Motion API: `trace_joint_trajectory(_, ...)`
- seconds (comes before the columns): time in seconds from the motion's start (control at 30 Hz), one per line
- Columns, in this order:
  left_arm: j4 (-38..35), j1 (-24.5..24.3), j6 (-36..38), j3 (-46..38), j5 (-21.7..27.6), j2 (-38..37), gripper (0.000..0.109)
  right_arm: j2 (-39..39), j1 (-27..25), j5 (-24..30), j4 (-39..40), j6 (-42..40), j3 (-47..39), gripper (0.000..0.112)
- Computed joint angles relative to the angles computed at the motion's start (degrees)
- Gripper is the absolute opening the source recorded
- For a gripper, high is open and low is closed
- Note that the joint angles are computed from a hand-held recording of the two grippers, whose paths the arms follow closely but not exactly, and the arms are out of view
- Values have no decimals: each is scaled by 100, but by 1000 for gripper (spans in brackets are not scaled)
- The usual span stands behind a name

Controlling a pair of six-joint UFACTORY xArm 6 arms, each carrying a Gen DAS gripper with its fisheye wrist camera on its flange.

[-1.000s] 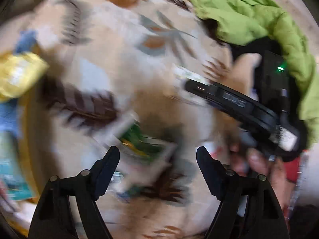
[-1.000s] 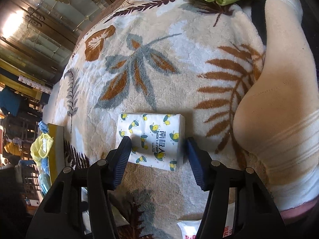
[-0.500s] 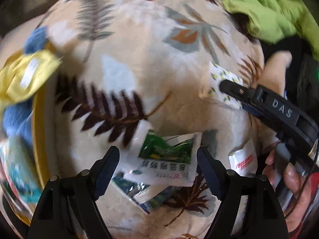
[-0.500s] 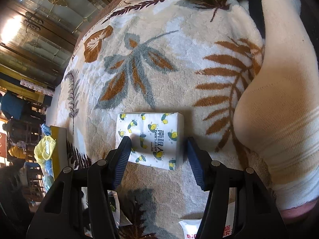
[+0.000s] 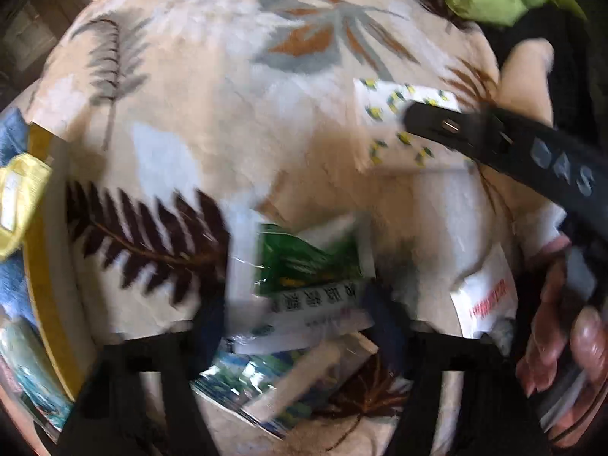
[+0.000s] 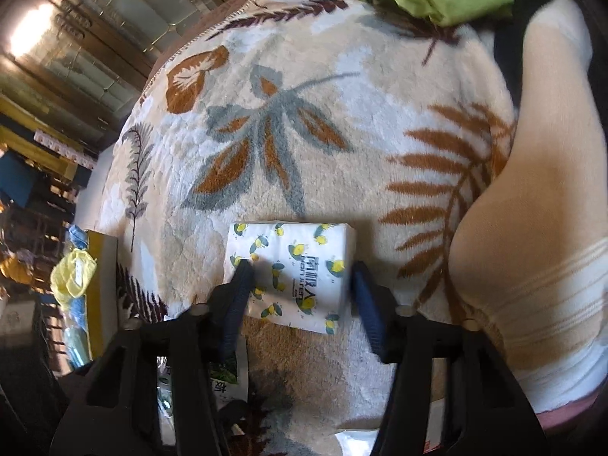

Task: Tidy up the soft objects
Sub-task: 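Grasp the lemon-print tissue pack with the right gripper while the left grasps the green sachet, then carry the tissue pack and green sachet into the tray and open both grippers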

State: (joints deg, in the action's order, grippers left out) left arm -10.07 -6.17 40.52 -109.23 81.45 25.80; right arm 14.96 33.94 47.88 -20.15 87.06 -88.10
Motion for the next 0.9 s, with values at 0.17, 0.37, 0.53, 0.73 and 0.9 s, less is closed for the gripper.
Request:
trace_joint_trajectory(0.17, -108, 33, 14, -604, 338, 349, 41, -118, 33, 34, -404, 238, 75, 31)
trace_joint_trajectory(0.37, -500, 89, 87, -944, 735, 454, 20, -232, 121, -17, -626, 448, 197, 26)
trace_joint_trajectory(0.53, -751, 304, 265, -1047, 1037, 390, 11, -371, 223, -108, -746, 608, 299, 23)
trace_joint_trajectory(0.73, -861, 528, 373, -825, 1045, 177, 9, -602, 331, -598, -945, 1120, 653, 23)
trace_joint_trajectory(0.9, -1048, 766, 287, -1465, 1344, 491, 9, -700, 460, -632, -1152, 1417, 655, 22)
